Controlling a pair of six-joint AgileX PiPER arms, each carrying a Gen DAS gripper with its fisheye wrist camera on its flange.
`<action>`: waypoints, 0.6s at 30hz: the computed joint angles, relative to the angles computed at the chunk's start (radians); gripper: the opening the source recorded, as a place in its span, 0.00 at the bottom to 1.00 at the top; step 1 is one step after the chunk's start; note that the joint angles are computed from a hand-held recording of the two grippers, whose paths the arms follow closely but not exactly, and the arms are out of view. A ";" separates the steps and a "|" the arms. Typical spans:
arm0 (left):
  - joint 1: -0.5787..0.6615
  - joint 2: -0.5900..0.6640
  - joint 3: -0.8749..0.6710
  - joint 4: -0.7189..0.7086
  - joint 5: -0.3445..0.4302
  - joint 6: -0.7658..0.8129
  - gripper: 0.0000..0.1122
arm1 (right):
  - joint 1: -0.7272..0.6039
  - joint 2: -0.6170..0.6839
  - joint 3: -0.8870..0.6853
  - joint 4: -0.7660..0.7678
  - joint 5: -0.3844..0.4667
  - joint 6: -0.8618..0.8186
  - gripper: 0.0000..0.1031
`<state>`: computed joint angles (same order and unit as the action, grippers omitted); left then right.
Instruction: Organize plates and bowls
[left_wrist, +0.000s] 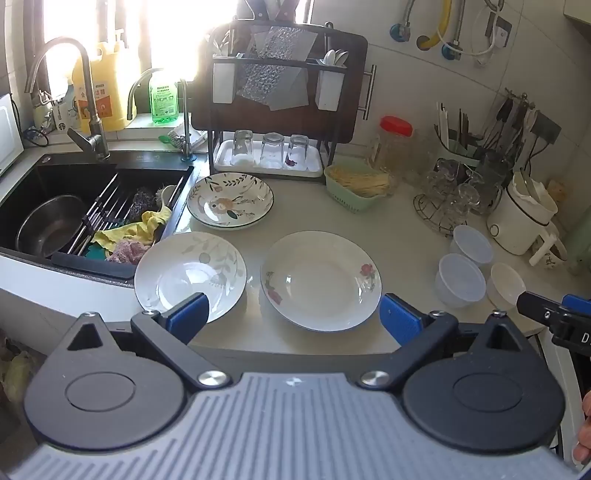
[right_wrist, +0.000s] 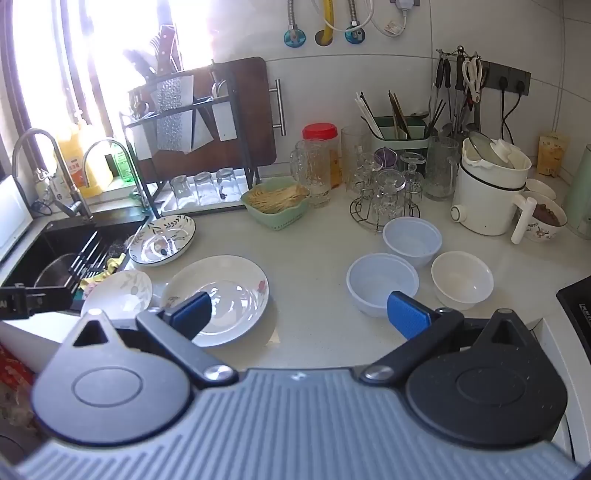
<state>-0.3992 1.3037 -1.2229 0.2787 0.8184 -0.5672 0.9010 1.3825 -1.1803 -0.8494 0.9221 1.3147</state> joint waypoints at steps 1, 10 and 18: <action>0.001 -0.001 0.001 -0.001 -0.002 0.003 0.89 | -0.010 -0.006 0.005 0.012 -0.016 -0.001 1.00; 0.026 -0.006 0.018 -0.033 -0.027 0.045 0.89 | -0.005 -0.002 -0.002 -0.004 -0.001 0.010 1.00; 0.010 0.025 -0.028 -0.032 0.006 0.057 0.89 | -0.005 0.011 -0.013 -0.005 -0.004 0.024 1.00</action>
